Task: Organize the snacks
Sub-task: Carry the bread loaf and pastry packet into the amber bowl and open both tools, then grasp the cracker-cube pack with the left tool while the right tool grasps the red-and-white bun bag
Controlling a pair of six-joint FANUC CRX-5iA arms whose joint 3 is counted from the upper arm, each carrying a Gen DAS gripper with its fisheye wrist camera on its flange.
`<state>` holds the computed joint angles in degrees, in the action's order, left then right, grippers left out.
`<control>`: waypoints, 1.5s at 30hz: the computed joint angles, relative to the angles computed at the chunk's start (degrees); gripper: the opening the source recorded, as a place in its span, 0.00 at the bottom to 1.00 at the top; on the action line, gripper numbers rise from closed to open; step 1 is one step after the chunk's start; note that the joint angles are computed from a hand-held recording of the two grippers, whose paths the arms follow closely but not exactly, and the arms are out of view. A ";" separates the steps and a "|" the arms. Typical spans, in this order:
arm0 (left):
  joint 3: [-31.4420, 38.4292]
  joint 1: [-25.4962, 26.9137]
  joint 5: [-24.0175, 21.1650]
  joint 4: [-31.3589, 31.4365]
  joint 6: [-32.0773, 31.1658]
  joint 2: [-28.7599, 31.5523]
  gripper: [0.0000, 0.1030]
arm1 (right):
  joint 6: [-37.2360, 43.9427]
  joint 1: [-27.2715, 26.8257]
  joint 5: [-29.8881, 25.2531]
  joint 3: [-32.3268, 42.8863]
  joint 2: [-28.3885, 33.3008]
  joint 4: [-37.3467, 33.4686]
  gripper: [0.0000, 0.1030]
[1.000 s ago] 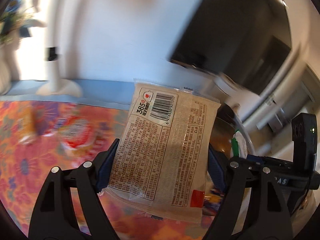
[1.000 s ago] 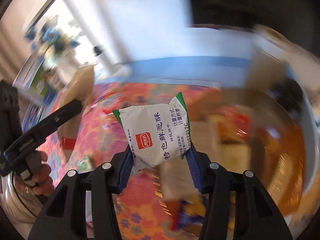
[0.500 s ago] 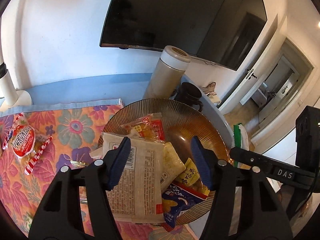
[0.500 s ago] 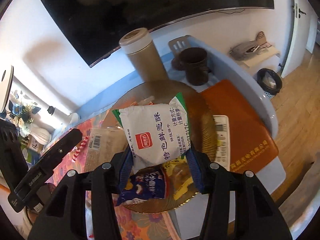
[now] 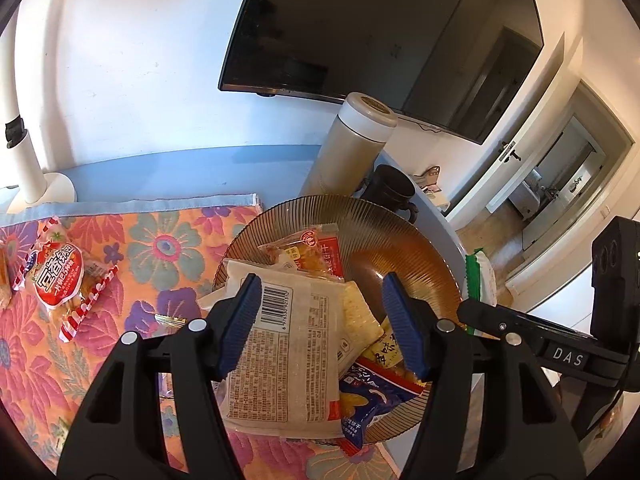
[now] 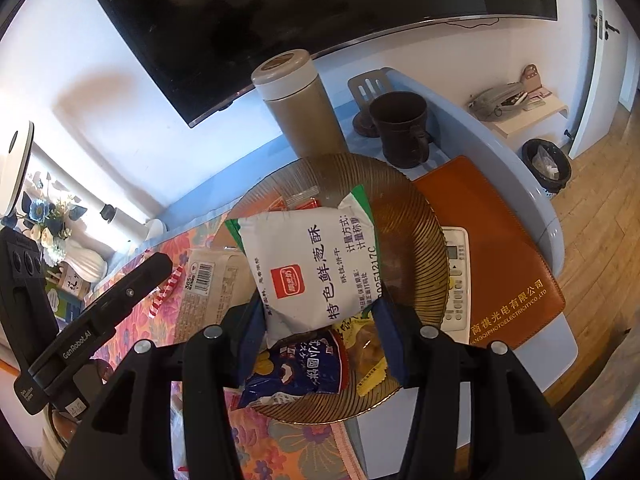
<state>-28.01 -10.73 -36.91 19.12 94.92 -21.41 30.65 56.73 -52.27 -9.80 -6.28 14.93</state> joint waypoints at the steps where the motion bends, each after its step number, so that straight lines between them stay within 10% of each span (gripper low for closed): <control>1: 0.00 0.00 0.00 0.00 0.00 0.00 0.61 | 0.06 0.05 -0.04 0.09 0.04 -0.07 0.48; 25: -3.29 4.99 -2.34 0.38 0.45 -5.19 0.66 | 2.26 -0.22 -0.06 2.00 1.82 -3.64 0.51; 30: -5.95 13.18 -5.61 -3.44 5.42 -11.82 0.94 | 8.04 -0.39 -7.48 7.90 6.87 -4.77 0.66; 37: -11.70 34.96 -15.02 -2.77 4.70 -19.01 0.95 | 10.64 2.02 -5.00 13.30 11.20 -1.79 0.78; 45: -6.12 41.54 -15.41 -15.75 12.56 -7.87 0.95 | 38.17 7.74 -15.44 40.15 30.71 -5.16 0.95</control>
